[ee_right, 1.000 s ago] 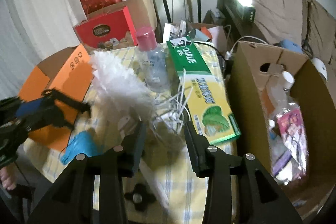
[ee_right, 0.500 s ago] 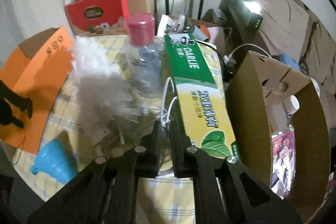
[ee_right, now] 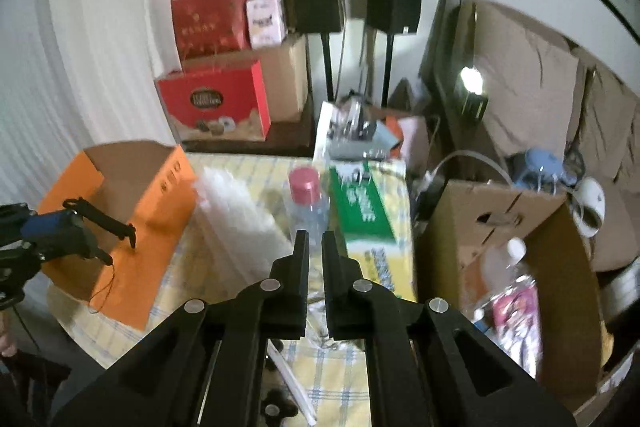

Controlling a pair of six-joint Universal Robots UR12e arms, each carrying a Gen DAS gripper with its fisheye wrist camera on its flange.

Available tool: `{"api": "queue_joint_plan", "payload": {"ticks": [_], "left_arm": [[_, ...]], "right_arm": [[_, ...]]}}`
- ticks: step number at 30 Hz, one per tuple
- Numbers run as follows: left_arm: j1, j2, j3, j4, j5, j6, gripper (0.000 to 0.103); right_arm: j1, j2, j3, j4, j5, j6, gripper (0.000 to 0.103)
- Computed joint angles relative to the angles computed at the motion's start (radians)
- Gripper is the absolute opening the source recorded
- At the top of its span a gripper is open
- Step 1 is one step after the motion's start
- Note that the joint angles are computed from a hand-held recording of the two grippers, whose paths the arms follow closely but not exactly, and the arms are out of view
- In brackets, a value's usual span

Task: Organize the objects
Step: 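Grasp the white earphone cable with the right gripper while the left holds the lanyard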

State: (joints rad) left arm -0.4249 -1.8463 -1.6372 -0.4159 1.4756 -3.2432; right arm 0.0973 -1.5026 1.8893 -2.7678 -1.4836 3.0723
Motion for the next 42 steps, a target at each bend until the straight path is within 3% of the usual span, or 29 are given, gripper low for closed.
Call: {"api": "queue_joint_plan", "payload": {"ticks": [4,6,8,10,22,25,27,30,42], "left_arm": [[0.002,0.006,-0.003,-0.001,-0.002,0.002,0.020],[0.002,0.005,-0.007,-0.004,-0.007,0.003,0.020],[0.001,0.002,-0.010,-0.013,-0.010,0.008,0.020],[0.001,-0.005,-0.009,-0.022,-0.014,0.011,0.020],[0.009,-0.020,-0.005,-0.030,-0.026,-0.001,0.020],[0.009,-0.021,-0.005,-0.034,-0.028,-0.005,0.020],[0.010,-0.021,-0.005,-0.036,-0.028,-0.005,0.020],[0.012,-0.020,-0.006,-0.035,-0.028,-0.007,0.020],[0.027,0.005,-0.016,-0.011,-0.025,-0.031,0.020]], "right_arm": [[0.004,0.001,-0.022,0.096,0.009,-0.012,0.009],[0.017,0.021,-0.027,0.148,-0.037,-0.028,0.033],[0.015,0.041,-0.026,0.194,-0.032,-0.009,0.040],[0.008,0.059,-0.023,0.213,-0.004,0.002,0.040],[0.000,0.126,-0.042,0.249,-0.009,0.014,0.040],[0.000,0.135,-0.042,0.262,-0.007,0.020,0.034],[-0.001,0.137,-0.041,0.263,-0.004,0.020,0.014],[-0.011,0.130,-0.033,0.252,0.034,0.026,0.007],[-0.015,0.032,-0.020,0.102,0.032,0.046,0.004]]}}
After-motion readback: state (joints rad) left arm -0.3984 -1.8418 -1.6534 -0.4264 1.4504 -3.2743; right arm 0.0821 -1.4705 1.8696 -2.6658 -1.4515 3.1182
